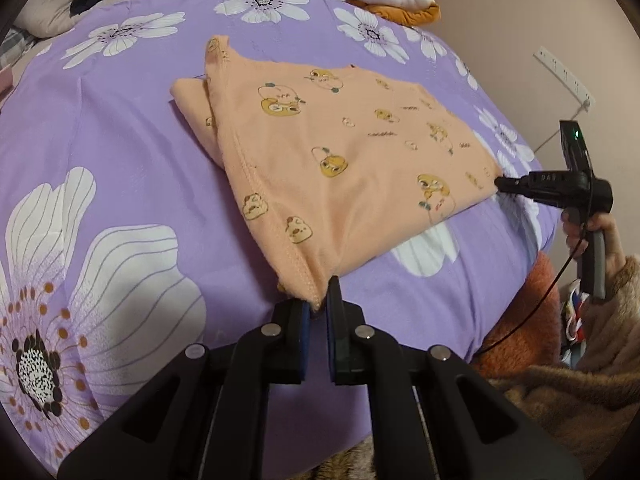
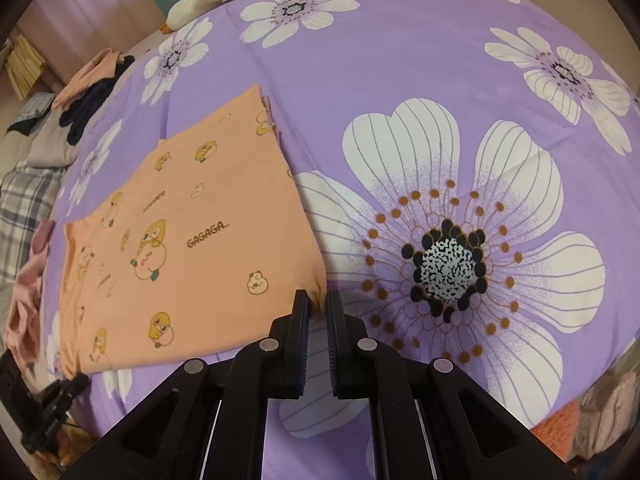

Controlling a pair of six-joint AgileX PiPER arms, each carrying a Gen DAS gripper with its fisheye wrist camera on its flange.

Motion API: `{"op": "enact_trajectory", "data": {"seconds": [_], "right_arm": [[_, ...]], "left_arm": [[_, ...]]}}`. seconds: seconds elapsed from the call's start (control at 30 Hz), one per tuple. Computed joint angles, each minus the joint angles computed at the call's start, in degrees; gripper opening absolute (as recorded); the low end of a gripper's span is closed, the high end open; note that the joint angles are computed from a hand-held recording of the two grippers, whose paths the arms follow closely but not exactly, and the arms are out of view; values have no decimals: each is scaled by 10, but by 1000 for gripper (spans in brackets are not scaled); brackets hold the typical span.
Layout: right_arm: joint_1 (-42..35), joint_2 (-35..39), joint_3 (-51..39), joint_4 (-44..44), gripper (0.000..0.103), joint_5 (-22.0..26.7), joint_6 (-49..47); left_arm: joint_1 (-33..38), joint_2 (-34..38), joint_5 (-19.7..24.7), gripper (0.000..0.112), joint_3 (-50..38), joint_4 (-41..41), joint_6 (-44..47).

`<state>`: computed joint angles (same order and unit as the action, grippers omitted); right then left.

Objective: Fold small clothes

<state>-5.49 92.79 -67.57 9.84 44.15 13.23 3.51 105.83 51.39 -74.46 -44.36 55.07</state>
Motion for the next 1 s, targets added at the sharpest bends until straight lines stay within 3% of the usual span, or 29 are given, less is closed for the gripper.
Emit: {"op": "enact_trajectory", "data": {"seconds": [0.33,0.43,0.5,0.7,0.83,0.93,1.0], "right_arm": [[-2,-4,1,-5,7,2,12],[-5,-29,14,-26,13,3,27],[4,-45,23,-77,36,2,73],[5,-75,49,-100,37,-5,91],[-4,-83,68,-54,38,-14,58],[-31,-88,89,48,38,-20,-12],[-53,-93,111,138,38,-23,-81]], "left_arm": [[28,-11,29,9,-6,-2,-54],[33,-32,33,32,-15,-5,-87],[37,-40,39,50,-24,-23,-103],[5,-36,45,69,-86,-60,-155],[-36,-11,26,69,-118,-54,-198],[-72,16,-2,67,-138,-12,-251],[-88,30,-13,54,-148,29,-283]]}}
